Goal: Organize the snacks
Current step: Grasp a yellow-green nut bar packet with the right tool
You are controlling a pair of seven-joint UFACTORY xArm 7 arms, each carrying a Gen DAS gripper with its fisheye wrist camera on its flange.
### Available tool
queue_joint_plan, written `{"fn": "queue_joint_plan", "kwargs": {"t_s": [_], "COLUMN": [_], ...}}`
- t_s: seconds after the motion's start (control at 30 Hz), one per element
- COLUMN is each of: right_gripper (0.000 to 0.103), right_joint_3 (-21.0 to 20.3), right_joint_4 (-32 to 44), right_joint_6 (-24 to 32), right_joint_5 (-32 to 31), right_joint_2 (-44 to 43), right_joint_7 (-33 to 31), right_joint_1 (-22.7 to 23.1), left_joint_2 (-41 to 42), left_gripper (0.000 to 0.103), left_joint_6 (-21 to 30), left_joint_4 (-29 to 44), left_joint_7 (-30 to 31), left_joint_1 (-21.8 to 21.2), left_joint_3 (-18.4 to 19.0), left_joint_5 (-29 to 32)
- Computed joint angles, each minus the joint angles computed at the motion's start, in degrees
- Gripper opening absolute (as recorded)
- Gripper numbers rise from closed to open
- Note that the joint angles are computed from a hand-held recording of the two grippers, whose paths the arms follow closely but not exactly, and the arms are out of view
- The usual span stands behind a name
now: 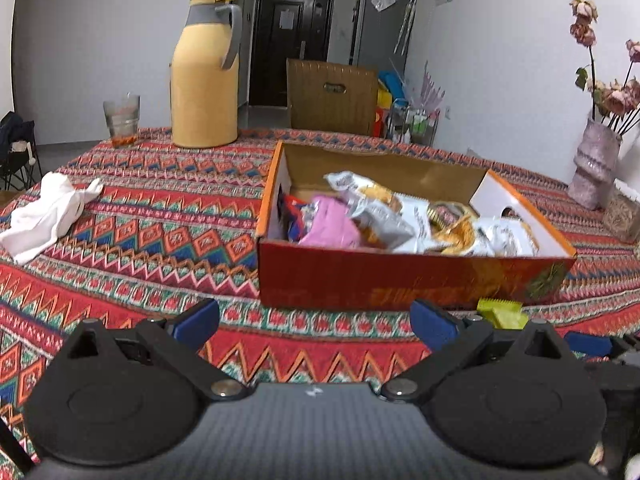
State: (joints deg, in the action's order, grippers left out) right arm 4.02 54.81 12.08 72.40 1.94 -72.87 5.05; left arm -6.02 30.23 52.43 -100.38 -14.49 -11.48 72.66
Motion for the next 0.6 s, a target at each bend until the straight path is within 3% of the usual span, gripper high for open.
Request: {"fn": "queue_joint_plan", "kwargs": {"t_s": [0.23, 0.43, 0.5, 0.6], "right_gripper": [0.101, 0.072, 0.051, 0.041], "right_joint_3": [0.1, 0.0, 0.0, -0.1], "right_joint_4": [0.5, 0.2, -0.1, -0.3], "right_joint_6": [0.3, 1.6, 2.0, 2.4], "right_joint_5": [-0.4, -2.3, -4.1, -3.8], "right_joint_2": [0.6, 0.5, 0.4, 0.1], "right_joint_7": [2.0, 3.4, 4.3, 3.6], "right_joint_1": [-0.5, -0.6, -0.6, -0.8], "left_joint_2": [-0.4, -0.1, 0.1, 0.2], "left_gripper": [0.103, 0.103, 0.103, 0.103], "left_joint_6": [-0.6, -0.8, -0.7, -0.5], "left_joint_4": [-1.5, -1.5, -1.4, -1.4], "left_joint_7": [0.6, 1.5, 1.8, 2.1], "left_joint_1": [0.3, 0.3, 0.2, 0.1], "left_joint_3": [0.2, 0.0, 0.0, 0.0], "left_joint_5": [-1.6, -2.1, -2.3, -2.5]}}
